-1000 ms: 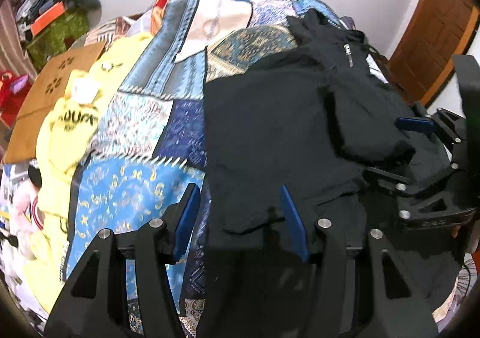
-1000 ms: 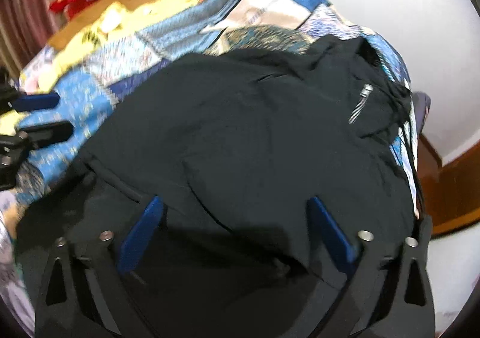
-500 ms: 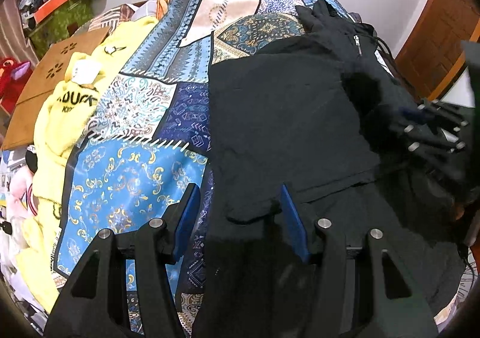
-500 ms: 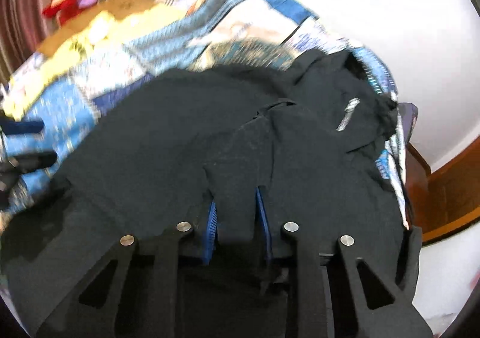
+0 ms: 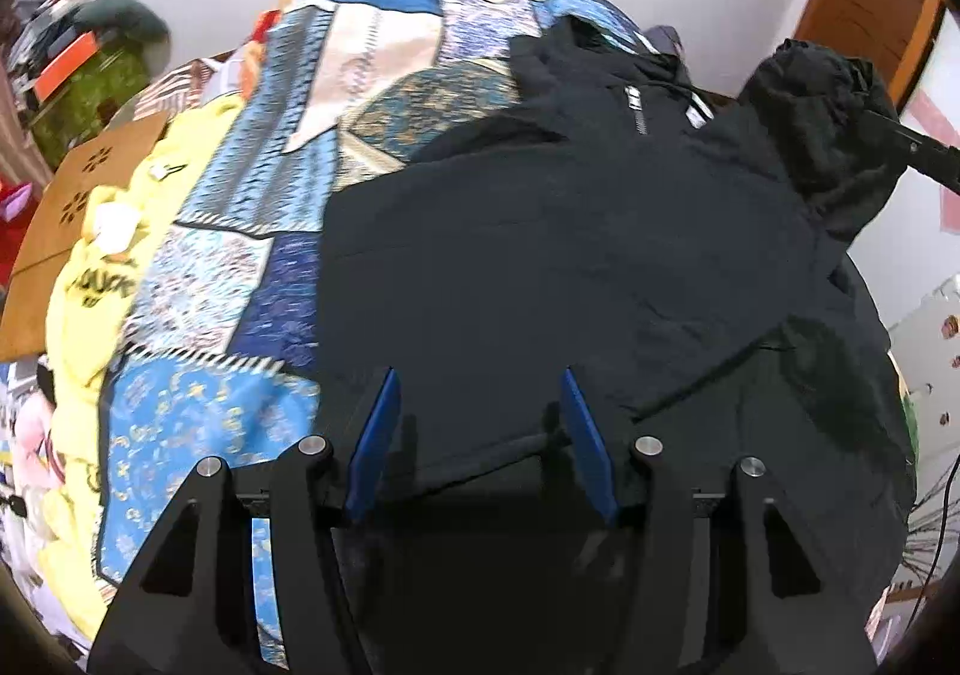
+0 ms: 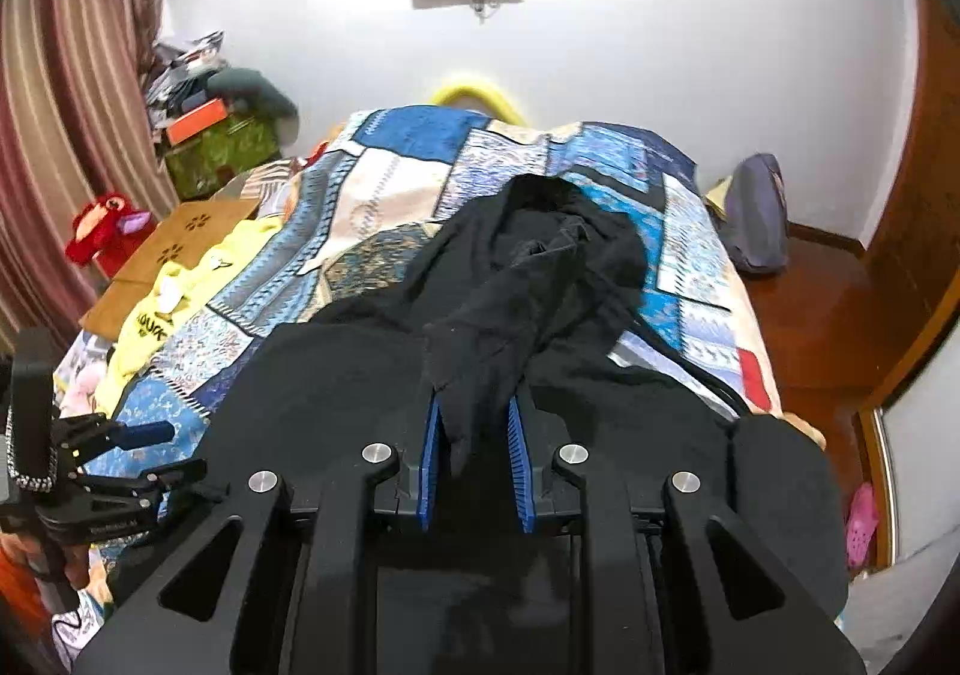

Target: Fold large clothes

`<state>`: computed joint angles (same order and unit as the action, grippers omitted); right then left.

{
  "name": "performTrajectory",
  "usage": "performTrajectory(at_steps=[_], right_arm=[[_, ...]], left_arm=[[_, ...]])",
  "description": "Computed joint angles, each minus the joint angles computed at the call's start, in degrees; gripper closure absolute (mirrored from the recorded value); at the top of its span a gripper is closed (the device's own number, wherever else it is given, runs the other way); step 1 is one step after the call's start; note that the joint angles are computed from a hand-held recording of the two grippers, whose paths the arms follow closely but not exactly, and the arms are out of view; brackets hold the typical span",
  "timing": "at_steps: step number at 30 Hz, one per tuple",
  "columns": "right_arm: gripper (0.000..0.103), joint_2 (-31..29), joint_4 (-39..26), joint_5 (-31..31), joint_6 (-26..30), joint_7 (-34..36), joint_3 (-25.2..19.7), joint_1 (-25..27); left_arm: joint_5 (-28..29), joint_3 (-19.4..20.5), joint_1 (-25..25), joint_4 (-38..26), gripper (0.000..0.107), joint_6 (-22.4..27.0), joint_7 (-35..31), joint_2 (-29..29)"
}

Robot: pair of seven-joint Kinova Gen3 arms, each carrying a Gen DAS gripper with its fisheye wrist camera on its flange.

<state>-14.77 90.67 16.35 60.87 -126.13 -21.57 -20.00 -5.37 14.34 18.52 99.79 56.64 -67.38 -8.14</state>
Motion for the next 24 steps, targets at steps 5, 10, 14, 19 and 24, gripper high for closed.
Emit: performTrajectory(at_steps=[5,10,14,19,24], right_arm=[[0.085,-1.5,3.9,-5.0,-0.8,2.8,4.7,0.5],[0.085,-2.7,8.0,-11.4,-1.2,6.9,9.2,1.9],[0.084,-2.8,10.3,-14.6,-0.9,9.5,10.9,3.0],[0.077,-1.7,11.7,-15.4,1.6,10.2,10.8,4.4],[0.076,-1.2,11.3,-15.5,6.8,10.9,11.4,5.4]], left_arm=[[-1.8,2.2,2.4,-1.7,0.053,0.4,2.6,3.5],[-4.3,2.5,5.4,-2.1,0.053,1.1,5.3,6.3],[-4.8,1.6,7.0,-1.9,0.053,1.4,6.5,7.8],[-6.4,1.3,8.4,-1.0,0.05,0.9,8.4,7.8],[-6.9,1.1,8.8,-0.9,0.05,1.0,9.0,7.8]])
